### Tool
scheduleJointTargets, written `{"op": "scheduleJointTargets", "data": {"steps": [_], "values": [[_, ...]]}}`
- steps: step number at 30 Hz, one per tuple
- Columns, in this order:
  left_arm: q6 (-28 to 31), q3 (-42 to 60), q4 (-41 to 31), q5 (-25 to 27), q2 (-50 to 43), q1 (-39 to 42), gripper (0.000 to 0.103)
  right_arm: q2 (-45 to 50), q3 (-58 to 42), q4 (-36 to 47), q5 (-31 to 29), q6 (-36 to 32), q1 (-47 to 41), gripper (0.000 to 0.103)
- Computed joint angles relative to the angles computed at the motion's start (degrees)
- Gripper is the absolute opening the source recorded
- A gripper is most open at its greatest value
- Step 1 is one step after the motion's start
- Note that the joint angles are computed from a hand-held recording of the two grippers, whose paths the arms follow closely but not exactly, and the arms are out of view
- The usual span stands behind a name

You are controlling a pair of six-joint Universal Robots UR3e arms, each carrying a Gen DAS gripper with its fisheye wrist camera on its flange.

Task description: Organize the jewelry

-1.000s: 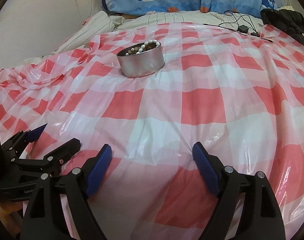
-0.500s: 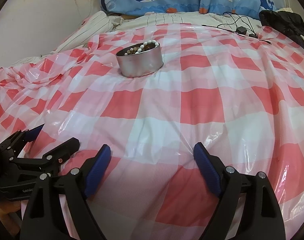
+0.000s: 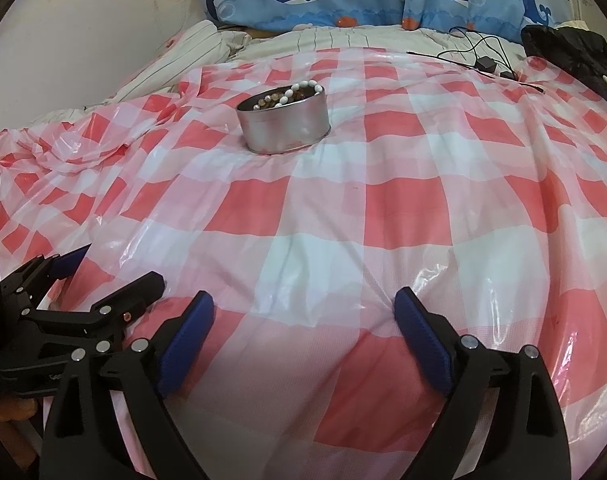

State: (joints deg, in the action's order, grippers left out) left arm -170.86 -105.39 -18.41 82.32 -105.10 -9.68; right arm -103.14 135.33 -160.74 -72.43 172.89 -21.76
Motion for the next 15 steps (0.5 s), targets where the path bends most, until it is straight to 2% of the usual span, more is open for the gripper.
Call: {"op": "scheduleJointTargets", "data": {"steps": [8, 15], "values": [[-0.16, 0.75, -0.70, 0.27, -0.30, -0.22, 0.096, -0.01, -0.17, -0.06, -1.23, 0.32, 0.92, 0.095], [-0.17, 0.90, -0.65, 0.35, -0.39, -0.28, 0.096, -0.79, 0.89, -0.78, -0.15, -0.20, -0.07, 0.096]]}}
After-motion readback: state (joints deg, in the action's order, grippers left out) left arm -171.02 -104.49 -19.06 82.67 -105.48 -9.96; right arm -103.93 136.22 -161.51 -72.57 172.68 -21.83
